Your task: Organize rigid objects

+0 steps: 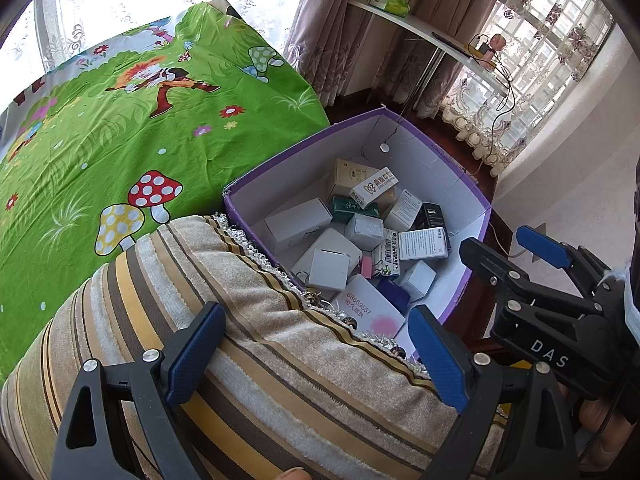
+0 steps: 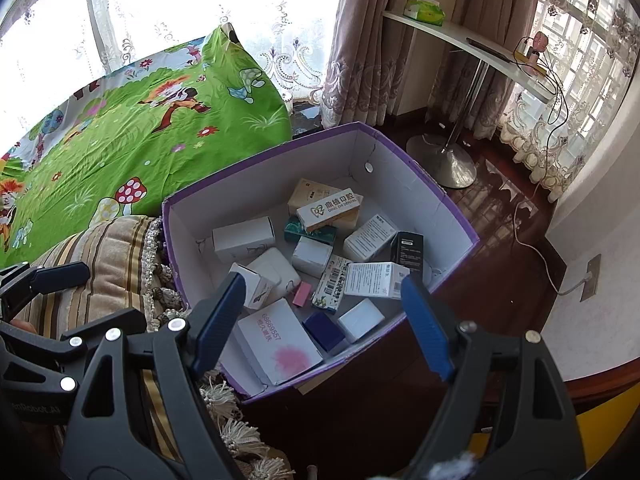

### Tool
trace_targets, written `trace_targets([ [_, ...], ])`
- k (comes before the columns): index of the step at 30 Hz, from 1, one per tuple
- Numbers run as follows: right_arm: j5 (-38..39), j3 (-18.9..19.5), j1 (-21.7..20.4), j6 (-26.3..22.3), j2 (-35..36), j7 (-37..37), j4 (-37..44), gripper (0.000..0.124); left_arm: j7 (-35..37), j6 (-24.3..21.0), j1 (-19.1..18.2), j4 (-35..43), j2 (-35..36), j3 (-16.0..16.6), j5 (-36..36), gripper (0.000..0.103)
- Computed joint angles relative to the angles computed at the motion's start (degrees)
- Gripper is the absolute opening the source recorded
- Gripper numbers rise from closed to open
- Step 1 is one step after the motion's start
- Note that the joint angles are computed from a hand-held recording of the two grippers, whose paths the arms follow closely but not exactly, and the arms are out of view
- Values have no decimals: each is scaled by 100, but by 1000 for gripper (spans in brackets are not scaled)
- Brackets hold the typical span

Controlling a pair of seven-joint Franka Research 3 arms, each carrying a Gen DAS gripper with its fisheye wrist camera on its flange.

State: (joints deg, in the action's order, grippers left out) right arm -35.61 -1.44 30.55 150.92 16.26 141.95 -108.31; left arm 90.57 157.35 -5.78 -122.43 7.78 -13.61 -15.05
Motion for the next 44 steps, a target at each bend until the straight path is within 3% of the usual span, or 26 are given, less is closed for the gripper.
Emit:
trace_targets([
  [38, 55, -11, -1, 11, 9, 0, -3, 82, 106, -70, 27, 53, 43, -29, -54, 97],
  [44, 107, -7, -3, 46, -11, 48, -61, 82, 320, 121, 53, -16, 8, -75, -304, 98],
])
